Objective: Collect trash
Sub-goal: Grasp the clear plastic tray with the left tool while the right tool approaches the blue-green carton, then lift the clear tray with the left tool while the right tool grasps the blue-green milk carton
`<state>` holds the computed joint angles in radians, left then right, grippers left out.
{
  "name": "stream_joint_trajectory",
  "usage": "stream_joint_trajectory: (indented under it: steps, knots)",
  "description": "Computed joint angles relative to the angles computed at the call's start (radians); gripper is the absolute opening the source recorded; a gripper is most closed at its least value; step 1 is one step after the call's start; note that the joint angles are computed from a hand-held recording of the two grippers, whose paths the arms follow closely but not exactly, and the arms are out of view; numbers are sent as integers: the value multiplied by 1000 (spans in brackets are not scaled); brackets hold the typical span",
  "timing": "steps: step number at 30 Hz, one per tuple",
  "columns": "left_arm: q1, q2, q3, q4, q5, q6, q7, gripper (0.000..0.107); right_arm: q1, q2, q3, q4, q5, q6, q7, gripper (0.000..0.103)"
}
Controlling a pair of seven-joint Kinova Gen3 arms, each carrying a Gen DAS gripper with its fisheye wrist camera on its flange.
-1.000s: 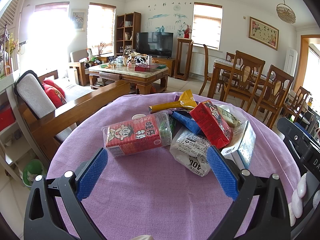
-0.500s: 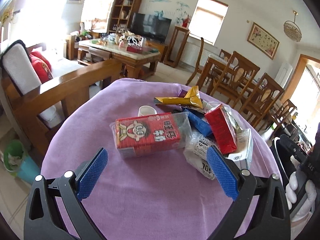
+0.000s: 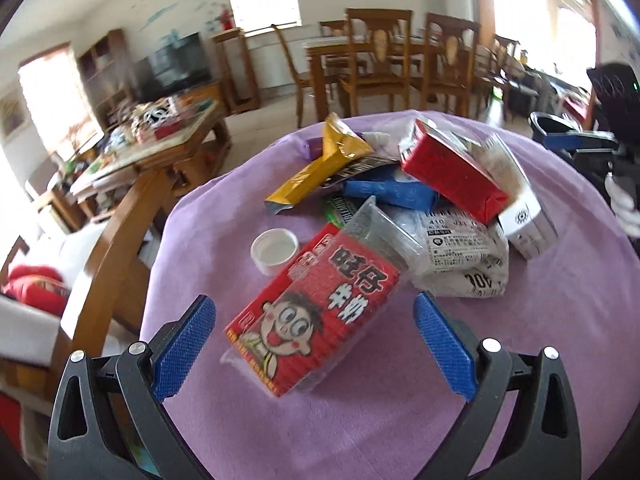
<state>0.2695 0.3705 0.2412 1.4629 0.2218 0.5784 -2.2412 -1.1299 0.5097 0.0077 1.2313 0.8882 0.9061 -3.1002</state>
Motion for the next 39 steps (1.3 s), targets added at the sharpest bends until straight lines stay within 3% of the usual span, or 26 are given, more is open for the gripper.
stream_joint_trajectory:
  steps: [1, 4, 6, 9, 12, 15, 20, 22, 23, 26, 29, 33, 36, 39]
  knots:
    - [-1, 22, 2, -28, 1, 22, -3, 97, 7, 3, -6, -1, -8, -11, 7, 99]
    - [-47, 59, 44, -78, 68, 86, -59, 77, 25, 37, -17, -50, -46, -14, 77, 99]
    - [-70, 69, 55, -89, 116, 99, -67, 56, 22, 50, -8, -78, -71, -2, 114, 98]
    - [-97, 62, 63, -68, 202, 99, -67, 51, 24, 55, 7, -91, -91, -7, 122, 99]
    - [-94, 45, 58, -37, 236, 70, -56, 51, 19, 57, 21, -90, -100, -11, 117, 98]
    - [-148, 7, 94, 10, 323, 43, -113, 50, 20, 49, 24, -73, -105, -35, 110, 99]
    - [-169, -40, 89, 24, 421, 66, -165, 50, 21, 56, 28, -81, -115, -38, 112, 98]
    - [-142, -39, 61, 18, 409, 70, -134, 50, 18, 60, 32, -84, -115, -42, 110, 98]
    - [-123, -41, 46, 17, 388, 71, -113, 41, 17, 62, 34, -84, -114, -44, 110, 99]
    - [-121, -63, 32, 40, 394, 68, -101, 41, 7, 64, 36, -78, -110, -51, 106, 98]
    - [-167, -121, 70, 109, 479, 19, -181, 41, 4, 60, 38, -66, -107, -59, 100, 99]
    - [-154, -147, 50, 124, 521, 16, -202, 41, 1, 50, 46, -38, -92, -85, 69, 98]
    - [-104, -172, 11, 150, 492, -43, -159, 41, 0, 48, 52, -28, -81, -92, 34, 99]
    - [-109, -178, 27, 180, 527, -62, -168, 41, 34, 66, 31, -79, -117, -60, 92, 99]
